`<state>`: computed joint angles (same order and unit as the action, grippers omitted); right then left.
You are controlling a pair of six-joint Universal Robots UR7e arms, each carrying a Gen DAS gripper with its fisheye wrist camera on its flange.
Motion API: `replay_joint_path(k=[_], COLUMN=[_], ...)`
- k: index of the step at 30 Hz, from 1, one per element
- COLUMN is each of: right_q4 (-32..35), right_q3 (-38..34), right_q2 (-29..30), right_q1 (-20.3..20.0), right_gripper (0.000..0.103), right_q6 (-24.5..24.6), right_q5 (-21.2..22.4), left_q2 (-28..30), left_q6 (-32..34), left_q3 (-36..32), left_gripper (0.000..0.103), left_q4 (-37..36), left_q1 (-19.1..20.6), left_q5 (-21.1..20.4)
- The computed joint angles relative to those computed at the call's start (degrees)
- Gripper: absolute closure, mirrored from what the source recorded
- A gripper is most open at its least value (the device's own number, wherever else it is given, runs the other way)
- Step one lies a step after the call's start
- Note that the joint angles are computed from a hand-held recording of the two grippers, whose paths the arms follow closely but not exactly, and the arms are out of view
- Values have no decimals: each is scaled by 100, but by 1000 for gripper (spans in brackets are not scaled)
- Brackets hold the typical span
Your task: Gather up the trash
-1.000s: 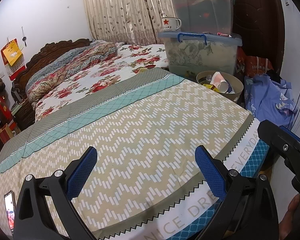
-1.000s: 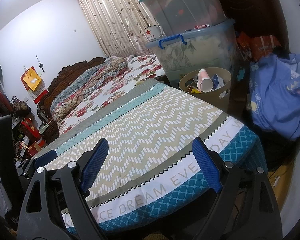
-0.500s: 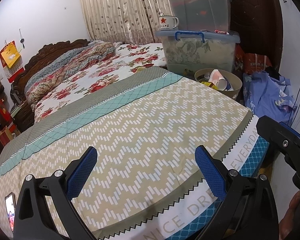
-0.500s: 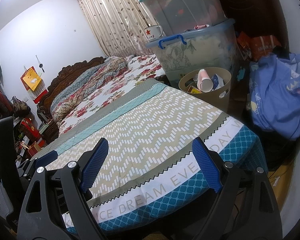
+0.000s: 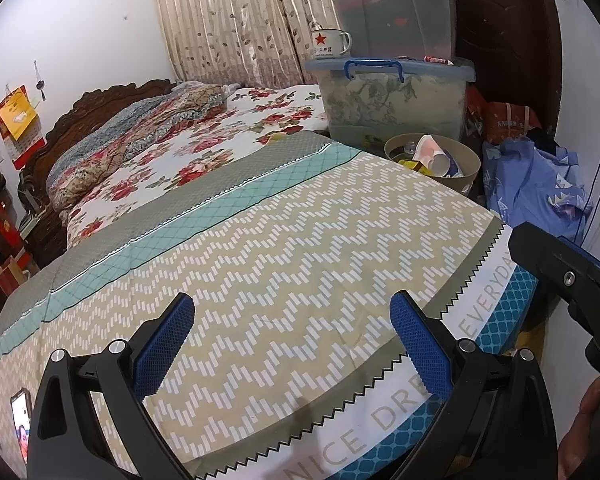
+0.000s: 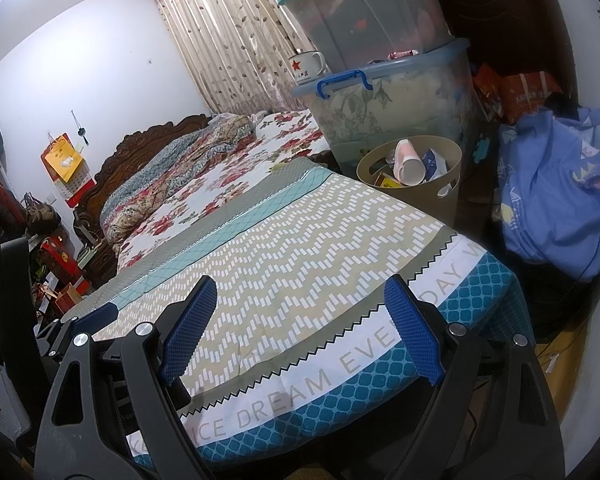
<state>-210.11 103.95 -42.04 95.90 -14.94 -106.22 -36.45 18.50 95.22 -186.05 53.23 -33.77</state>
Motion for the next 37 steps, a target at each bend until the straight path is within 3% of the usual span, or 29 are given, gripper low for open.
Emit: replay_joint_path(k=[37], right_q4=[12], right_q3=[-1], right_q2=[-3], right_q1=[4], right_gripper=[17], right_q6=[0], right_q5=[-7], left_q2=[-53], left_q6=[-140], left_q3=[79], left_gripper=[9], left_q4=[176], left_q1=[4], left_q5=[-70])
